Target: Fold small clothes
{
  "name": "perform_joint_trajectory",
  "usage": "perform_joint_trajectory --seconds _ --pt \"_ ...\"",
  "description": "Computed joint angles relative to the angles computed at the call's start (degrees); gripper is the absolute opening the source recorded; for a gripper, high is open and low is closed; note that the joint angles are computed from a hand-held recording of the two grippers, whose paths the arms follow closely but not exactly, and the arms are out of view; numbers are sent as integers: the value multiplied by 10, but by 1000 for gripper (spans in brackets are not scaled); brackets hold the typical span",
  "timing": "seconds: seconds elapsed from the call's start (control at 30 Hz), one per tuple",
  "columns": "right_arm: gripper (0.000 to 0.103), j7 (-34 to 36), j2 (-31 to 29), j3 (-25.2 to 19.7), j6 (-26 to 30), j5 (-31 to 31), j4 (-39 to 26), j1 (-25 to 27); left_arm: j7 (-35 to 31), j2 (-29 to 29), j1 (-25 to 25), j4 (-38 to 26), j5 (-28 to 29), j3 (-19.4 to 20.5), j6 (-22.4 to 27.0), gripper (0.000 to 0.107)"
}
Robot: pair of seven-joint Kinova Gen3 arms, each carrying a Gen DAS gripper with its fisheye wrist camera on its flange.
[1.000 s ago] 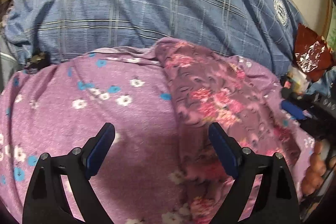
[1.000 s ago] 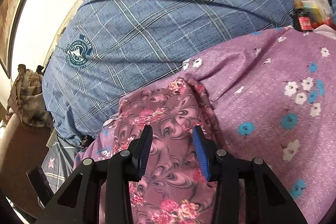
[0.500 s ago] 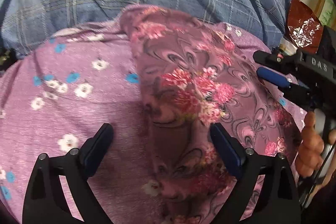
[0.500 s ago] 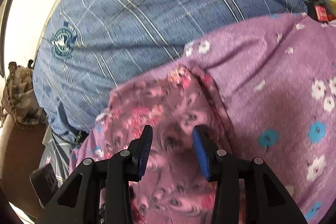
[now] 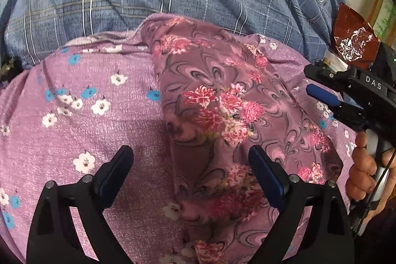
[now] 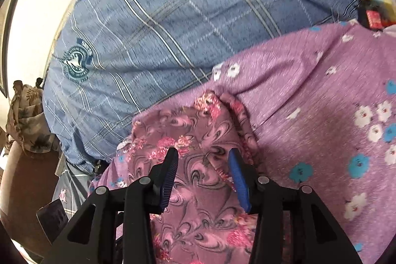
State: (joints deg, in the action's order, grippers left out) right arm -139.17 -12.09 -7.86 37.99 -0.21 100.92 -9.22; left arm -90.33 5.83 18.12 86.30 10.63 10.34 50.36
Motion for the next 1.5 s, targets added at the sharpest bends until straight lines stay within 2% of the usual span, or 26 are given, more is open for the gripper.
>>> perform_joint_trajectory --seconds 0.23,0.37,0.53,0.7,0.77,0.9,1.17,1.5 --pt "53 35 -9 31 16 -36 4 -2 8 5 1 -3 -7 -1 6 95" --pt "53 45 -13 32 13 -47 8 4 -10 3 -7 -4 16 -1 6 95" --pt "53 48 -13 26 11 -49 8 7 -6 0 -4 -10 12 -1 8 95" --pt "53 39 -8 14 11 -44 4 7 4 -17 2 -7 -20 -2 -7 95" --pt "53 30 -7 5 12 -35 1 6 9 -17 1 -12 -28 -3 -2 95" --pt "53 26 -3 -5 21 -18 -6 -1 60 -7 10 -33 -83 -6 24 95" --pt "53 15 -1 -1 23 -8 -4 -6 87 -14 16 -29 -117 -5 15 95" --pt "53 19 -9 5 23 -12 3 -4 72 -11 16 -30 -113 -3 19 95"
